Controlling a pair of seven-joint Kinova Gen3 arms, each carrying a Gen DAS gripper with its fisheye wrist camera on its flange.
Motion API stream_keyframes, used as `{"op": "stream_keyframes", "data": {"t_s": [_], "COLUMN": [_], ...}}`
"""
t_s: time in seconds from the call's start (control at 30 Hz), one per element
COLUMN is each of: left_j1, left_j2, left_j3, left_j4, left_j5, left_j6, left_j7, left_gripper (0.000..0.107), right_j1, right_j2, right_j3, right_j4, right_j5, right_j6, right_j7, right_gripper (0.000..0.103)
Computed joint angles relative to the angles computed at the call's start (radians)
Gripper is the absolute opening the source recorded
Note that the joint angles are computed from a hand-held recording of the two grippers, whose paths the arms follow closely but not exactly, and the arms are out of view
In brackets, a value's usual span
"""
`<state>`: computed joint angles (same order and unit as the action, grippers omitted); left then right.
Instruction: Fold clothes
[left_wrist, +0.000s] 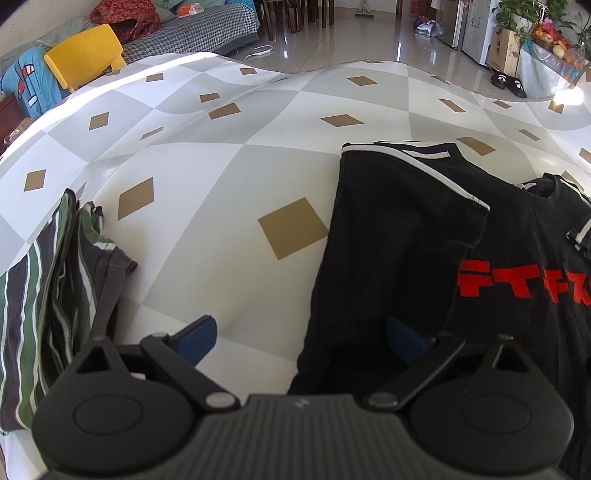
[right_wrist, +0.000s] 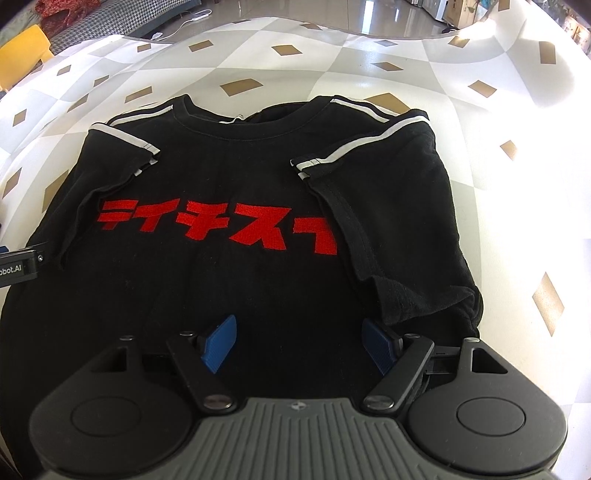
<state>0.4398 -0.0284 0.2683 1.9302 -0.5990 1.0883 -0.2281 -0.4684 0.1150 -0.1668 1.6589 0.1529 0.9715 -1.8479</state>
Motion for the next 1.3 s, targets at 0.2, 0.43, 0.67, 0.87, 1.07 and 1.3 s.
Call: {"op": "stream_keyframes", "data": {"t_s": [0.2, 0.43, 0.67, 0.87, 1.07, 1.3], "left_j1": [0.033, 0.058, 0.068, 0.104, 0.095, 0.11], "left_j2": [-0.013, 0.015, 0.061, 0.035, -0.019, -0.033], "left_j3": [0.036, 0.045, 0.012, 0.008, 0.042, 0.104], "left_j4": [-0.002, -0.015, -0.022, -0.021, 0.028, 0.056], "left_j5": [-0.098, -0.149, -0.064, -0.108, -0.122, -0.185], "left_j6": [0.026, 0.002, -0.05, -0.029, -0.069, -0.041], "left_j7": [0.101, 0.095, 0.027, 0.03, 0.031, 0.094], "left_gripper": [0.099, 0.1, 0.101, 0.101, 0.084, 0.068], "right_j1": [0.0, -0.003, -0.003, -0.003, -0.01, -0.014], "right_j2": [-0.003, -0.009, -0.009, -0.009, -0.006, -0.008], "right_j3": [0.0, -0.002, -0.003, -0.004, -0.005, -0.006], "right_j4": [0.004, 0.015, 0.017, 0.02, 0.019, 0.024], "right_j5": [0.002, 0.008, 0.009, 0.004, 0.013, 0.02], "right_j6": [-0.005, -0.016, -0.018, -0.02, -0.015, -0.021], "right_j7": [0.001, -0.007, -0.009, -0.006, -0.027, -0.039], "right_gripper": [0.075, 0.075, 0.076, 0.078, 0.08, 0.08]}}
